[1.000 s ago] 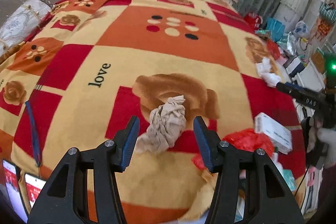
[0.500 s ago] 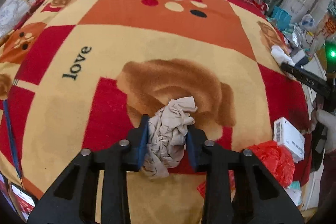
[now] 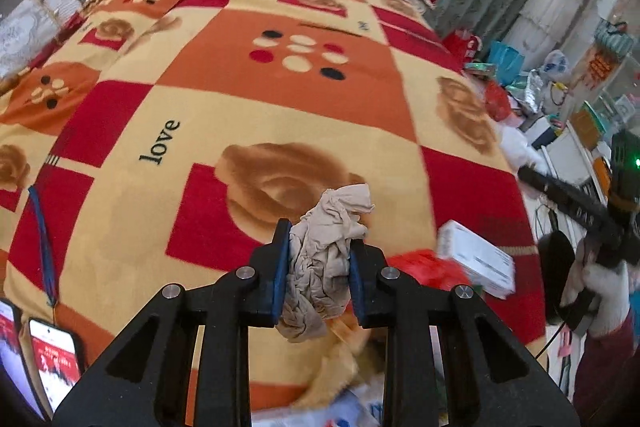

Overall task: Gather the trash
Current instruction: 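Grasp the beige crumpled cloth with the left tool while the right tool grasps the white tissue, then carry the cloth and tissue in both tools over to the black bin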

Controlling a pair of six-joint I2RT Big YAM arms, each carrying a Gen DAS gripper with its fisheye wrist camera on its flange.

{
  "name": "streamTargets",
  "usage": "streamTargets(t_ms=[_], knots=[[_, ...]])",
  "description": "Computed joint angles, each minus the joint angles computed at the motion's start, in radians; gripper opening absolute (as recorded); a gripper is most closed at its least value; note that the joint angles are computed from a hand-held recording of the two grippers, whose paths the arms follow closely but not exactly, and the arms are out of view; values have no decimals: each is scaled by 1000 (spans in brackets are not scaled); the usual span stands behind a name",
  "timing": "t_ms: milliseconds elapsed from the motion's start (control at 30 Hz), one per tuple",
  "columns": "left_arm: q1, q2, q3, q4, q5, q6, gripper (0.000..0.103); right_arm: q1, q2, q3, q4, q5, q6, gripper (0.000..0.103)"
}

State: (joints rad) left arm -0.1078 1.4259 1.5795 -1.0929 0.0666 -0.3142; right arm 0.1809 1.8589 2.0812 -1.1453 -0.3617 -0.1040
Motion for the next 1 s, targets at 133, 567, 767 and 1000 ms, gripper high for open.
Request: streamTargets(t_ms=[133, 567, 767, 1000], knots=[[-38, -43, -18, -2, -25, -9, 23, 4, -123, -153, 48, -29, 12, 36], [-222, -128, -54, 13, -99, -29, 23, -4, -369, -424, 103, -58, 43, 37], [-290, -116, -39, 26, -92, -36, 23, -30, -419, -465, 86, -58, 29, 37], [-354, -78, 3, 30, -95, -37, 23, -84, -453, -486, 92, -58, 44, 37]])
